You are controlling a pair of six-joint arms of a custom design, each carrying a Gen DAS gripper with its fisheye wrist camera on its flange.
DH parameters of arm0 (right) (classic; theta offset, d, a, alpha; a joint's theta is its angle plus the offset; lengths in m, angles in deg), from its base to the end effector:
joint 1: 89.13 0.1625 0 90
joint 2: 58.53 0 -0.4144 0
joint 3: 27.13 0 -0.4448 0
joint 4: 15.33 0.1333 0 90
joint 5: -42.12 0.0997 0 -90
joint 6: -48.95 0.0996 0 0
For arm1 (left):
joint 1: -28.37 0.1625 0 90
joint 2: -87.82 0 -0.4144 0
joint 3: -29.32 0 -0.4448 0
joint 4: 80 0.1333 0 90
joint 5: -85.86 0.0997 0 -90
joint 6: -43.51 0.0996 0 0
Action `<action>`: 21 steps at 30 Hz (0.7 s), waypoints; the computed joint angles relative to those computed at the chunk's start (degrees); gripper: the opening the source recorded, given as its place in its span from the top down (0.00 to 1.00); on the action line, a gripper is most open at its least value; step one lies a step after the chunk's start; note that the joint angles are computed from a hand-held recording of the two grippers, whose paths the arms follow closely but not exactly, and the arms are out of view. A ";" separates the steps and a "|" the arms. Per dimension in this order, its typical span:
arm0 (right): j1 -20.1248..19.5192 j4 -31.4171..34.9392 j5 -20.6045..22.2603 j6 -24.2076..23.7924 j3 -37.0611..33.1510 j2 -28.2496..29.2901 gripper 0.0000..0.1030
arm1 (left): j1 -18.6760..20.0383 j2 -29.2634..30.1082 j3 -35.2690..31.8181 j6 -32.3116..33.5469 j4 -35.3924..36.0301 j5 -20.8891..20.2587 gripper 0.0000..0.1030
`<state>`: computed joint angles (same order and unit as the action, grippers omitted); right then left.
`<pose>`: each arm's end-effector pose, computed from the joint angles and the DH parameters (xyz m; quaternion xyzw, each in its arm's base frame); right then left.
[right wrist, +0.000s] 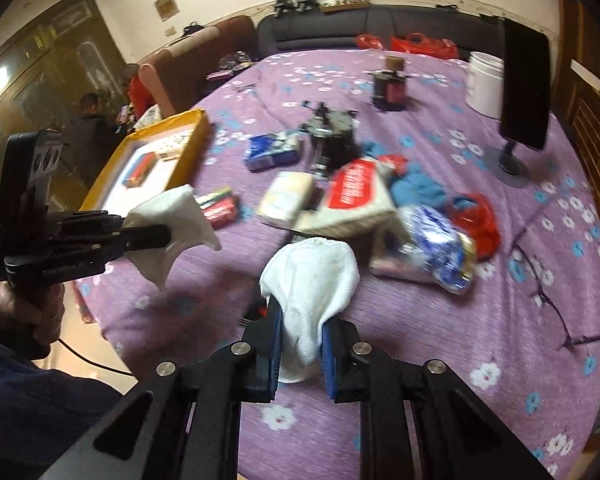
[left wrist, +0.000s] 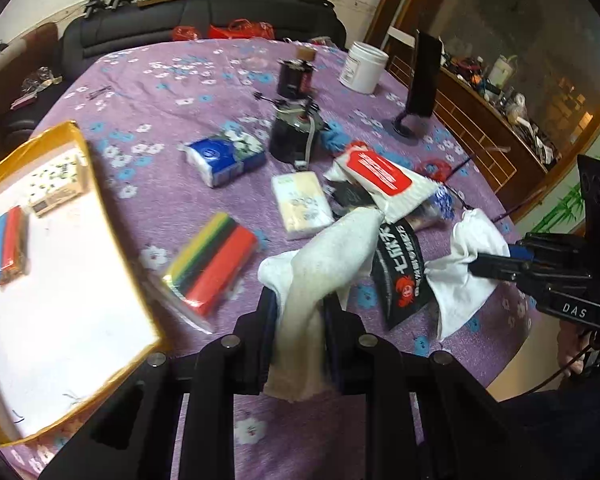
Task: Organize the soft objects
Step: 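Carry the cloth and sock over the box and lower them inside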
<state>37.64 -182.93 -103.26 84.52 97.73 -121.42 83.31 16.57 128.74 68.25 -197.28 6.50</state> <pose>0.3459 -0.3771 0.1111 -0.0540 -0.8779 0.3689 0.3006 -0.2340 -0.5975 0.2455 0.4969 0.8628 -0.0006 0.0930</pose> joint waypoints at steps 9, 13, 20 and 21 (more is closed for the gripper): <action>-0.61 -1.53 4.33 -8.45 -8.14 5.59 0.82 | 3.14 -0.86 -3.47 -1.28 -1.49 0.36 0.79; -0.88 -0.27 6.01 -11.86 -13.11 8.57 0.82 | 5.02 -0.62 -5.80 -2.09 -2.10 0.58 0.79; -1.79 3.42 9.94 -17.90 -23.80 15.28 0.82 | 8.50 0.61 -10.54 -2.92 -2.71 1.76 0.79; -1.92 3.76 10.40 -18.65 -25.16 16.19 0.82 | 8.94 0.91 -11.25 -3.07 -2.69 2.04 0.79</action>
